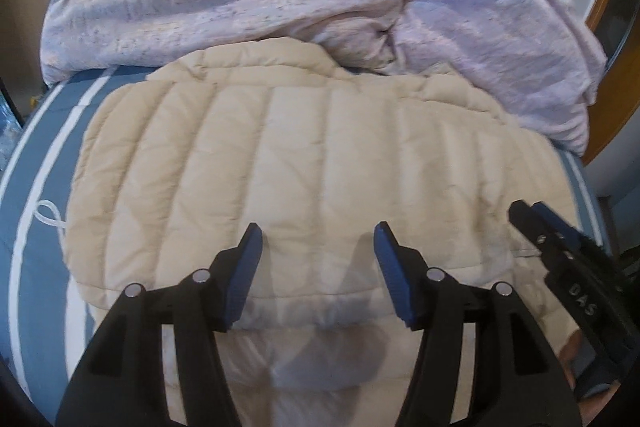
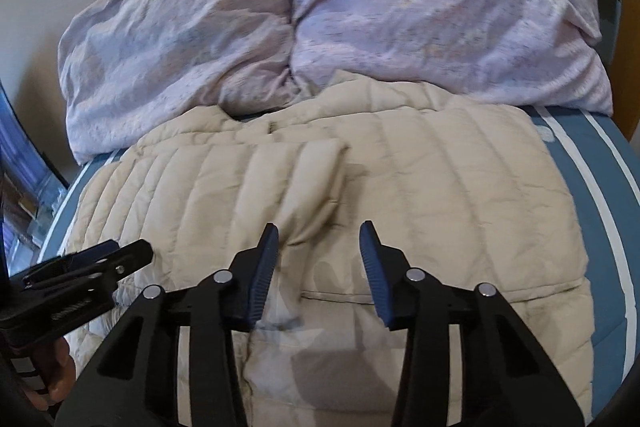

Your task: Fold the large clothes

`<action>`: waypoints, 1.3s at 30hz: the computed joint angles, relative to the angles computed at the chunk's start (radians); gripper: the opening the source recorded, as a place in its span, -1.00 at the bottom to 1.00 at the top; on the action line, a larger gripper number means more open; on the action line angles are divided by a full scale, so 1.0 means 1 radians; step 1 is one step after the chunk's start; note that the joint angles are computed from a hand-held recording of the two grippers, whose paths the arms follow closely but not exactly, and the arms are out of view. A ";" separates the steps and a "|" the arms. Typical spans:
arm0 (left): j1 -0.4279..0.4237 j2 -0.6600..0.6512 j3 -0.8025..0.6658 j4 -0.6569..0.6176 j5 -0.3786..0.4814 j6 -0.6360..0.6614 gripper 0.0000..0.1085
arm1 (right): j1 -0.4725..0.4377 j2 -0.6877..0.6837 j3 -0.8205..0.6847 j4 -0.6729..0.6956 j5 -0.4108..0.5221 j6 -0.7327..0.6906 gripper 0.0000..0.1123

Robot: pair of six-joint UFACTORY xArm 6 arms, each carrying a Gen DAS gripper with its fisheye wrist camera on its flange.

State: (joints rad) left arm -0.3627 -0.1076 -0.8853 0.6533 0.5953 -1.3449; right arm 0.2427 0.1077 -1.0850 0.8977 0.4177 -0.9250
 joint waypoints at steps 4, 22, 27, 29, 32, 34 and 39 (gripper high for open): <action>0.001 0.021 -0.006 0.049 0.035 -0.013 0.20 | 0.029 0.030 0.003 -0.078 -0.046 0.059 -0.34; 0.030 0.094 -0.012 0.155 0.000 -0.059 0.45 | 0.043 0.113 -0.008 -0.254 -0.100 0.238 -0.49; 0.029 -0.030 0.091 0.092 -0.038 -0.031 0.45 | 0.003 0.073 -0.031 -0.226 0.053 0.203 0.18; 0.023 -0.115 0.157 0.083 -0.032 -0.033 0.45 | -0.012 0.031 -0.007 -0.189 0.060 0.150 0.41; 0.013 -0.246 0.255 0.066 -0.011 -0.039 0.47 | -0.064 -0.028 0.010 -0.153 0.154 0.074 0.41; 0.008 -0.380 0.356 0.030 -0.004 -0.025 0.47 | -0.130 -0.062 0.010 -0.127 0.278 0.006 0.41; -0.061 -0.723 0.571 -0.051 0.130 -0.016 0.47 | -0.308 -0.128 0.051 -0.142 0.436 -0.120 0.46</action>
